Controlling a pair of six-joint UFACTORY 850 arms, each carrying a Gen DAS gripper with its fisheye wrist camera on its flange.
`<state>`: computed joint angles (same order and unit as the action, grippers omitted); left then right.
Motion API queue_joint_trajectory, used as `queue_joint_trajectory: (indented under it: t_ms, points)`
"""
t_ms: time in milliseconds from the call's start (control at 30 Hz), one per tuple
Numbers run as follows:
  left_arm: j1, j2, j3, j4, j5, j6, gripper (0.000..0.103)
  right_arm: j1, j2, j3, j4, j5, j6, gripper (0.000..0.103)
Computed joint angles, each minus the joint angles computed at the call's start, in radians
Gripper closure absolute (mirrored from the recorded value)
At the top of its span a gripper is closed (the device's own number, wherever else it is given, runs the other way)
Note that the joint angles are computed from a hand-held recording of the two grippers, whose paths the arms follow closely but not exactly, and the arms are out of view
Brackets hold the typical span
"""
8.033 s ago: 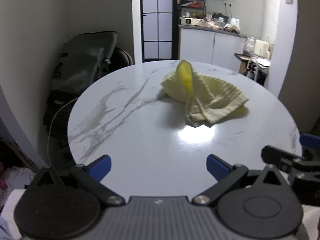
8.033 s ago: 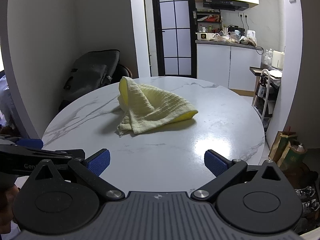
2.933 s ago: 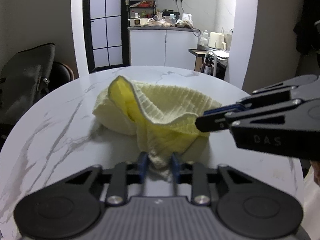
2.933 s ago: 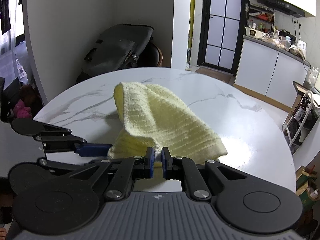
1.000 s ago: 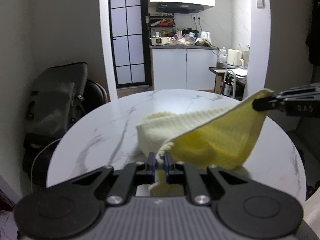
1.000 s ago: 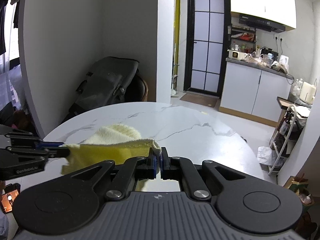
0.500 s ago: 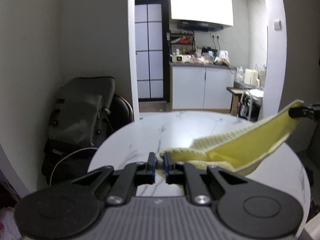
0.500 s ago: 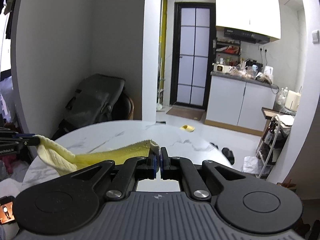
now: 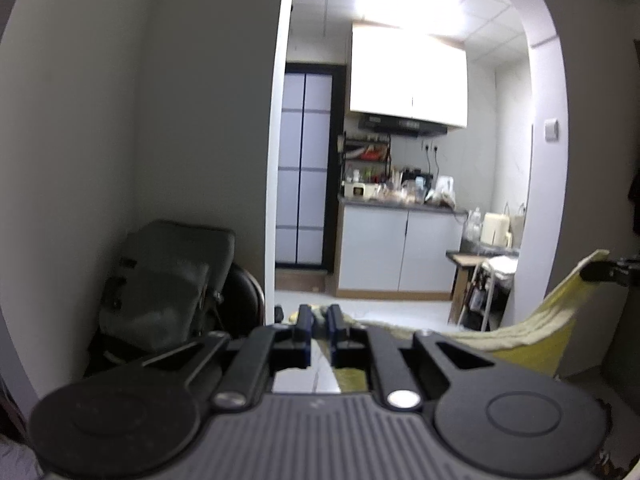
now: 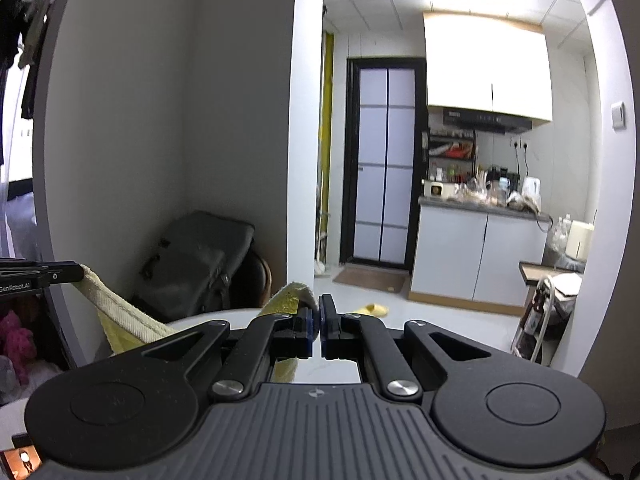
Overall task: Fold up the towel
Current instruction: 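Lift the towel off the table with both grippers, pulling corners apart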
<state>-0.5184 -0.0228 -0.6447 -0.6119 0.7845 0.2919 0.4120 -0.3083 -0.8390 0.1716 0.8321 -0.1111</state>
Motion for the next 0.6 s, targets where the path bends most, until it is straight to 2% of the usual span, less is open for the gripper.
queue_joint_trajectory:
  t_ms: [533, 567, 600]
  points:
    - [-0.082, 0.159, 0.098, -0.031, 0.138, 0.031, 0.095, 0.050, 0.148, 0.140, 0.080, 0.146, -0.031, 0.099]
    - [-0.089, 0.167, 0.106, -0.036, 0.147, 0.033, 0.103, 0.055, 0.156, 0.151, 0.088, 0.155, -0.035, 0.099]
    - [-0.096, 0.176, 0.113, -0.041, 0.155, 0.033, 0.103, 0.061, 0.165, 0.162, 0.095, 0.165, -0.038, 0.099]
